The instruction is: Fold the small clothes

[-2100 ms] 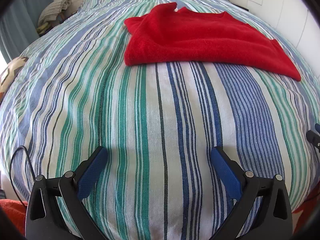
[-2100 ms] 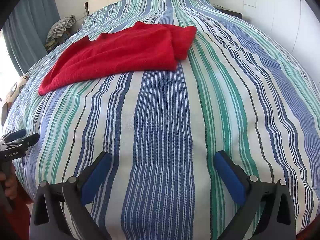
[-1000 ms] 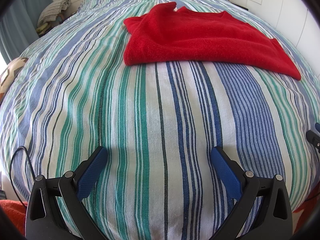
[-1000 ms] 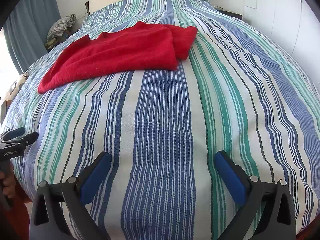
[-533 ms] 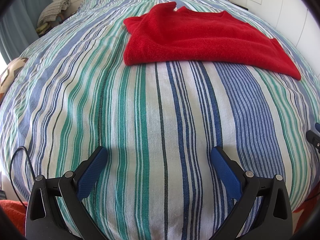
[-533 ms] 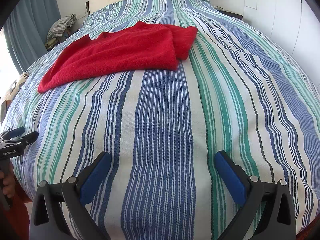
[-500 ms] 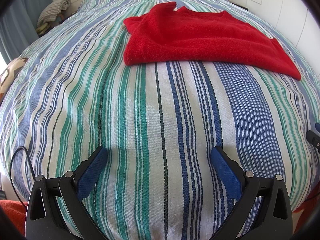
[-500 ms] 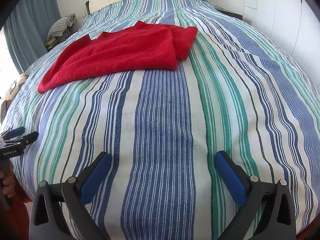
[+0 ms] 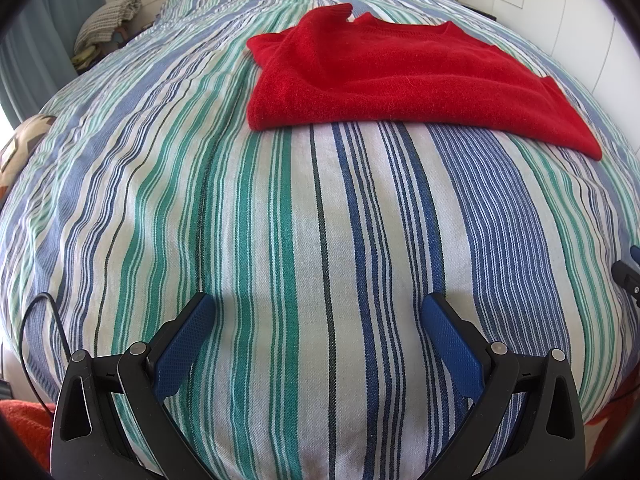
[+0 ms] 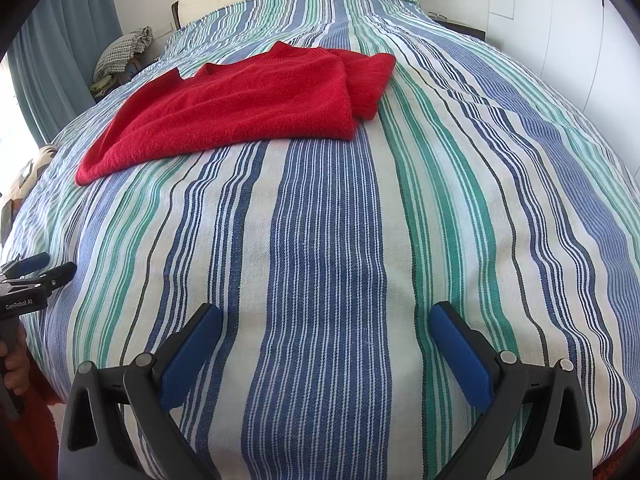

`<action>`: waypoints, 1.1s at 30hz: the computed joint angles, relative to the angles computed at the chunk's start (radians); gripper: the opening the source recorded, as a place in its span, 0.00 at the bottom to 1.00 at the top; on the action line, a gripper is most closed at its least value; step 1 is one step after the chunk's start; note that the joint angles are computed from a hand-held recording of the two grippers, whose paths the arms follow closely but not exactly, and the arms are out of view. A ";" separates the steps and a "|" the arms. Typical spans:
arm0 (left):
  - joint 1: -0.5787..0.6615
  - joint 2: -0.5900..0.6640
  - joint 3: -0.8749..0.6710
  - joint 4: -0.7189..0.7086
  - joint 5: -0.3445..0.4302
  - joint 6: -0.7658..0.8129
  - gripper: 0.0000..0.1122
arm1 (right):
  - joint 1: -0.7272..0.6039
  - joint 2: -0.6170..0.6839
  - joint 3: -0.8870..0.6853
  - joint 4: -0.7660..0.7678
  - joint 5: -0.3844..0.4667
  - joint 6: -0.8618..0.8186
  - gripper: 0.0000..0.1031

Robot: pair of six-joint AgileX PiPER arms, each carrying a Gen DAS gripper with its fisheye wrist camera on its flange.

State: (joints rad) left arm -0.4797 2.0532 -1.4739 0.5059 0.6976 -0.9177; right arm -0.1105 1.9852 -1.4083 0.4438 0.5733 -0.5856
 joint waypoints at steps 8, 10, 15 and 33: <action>0.000 0.000 0.000 0.000 0.000 0.000 0.91 | 0.001 -0.001 0.002 -0.001 -0.002 0.000 1.00; 0.000 0.000 0.000 0.001 0.000 0.000 0.91 | 0.001 -0.001 0.002 -0.001 -0.002 0.000 1.00; 0.000 0.000 0.000 0.000 0.000 0.000 0.91 | 0.001 -0.002 0.003 0.000 -0.003 0.000 1.00; 0.014 -0.001 -0.010 -0.051 0.004 0.059 0.91 | -0.001 0.003 -0.003 -0.007 -0.001 -0.003 1.00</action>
State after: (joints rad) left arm -0.4655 2.0527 -1.4835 0.4544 0.7021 -0.8585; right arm -0.1111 1.9883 -1.4117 0.4371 0.5725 -0.5890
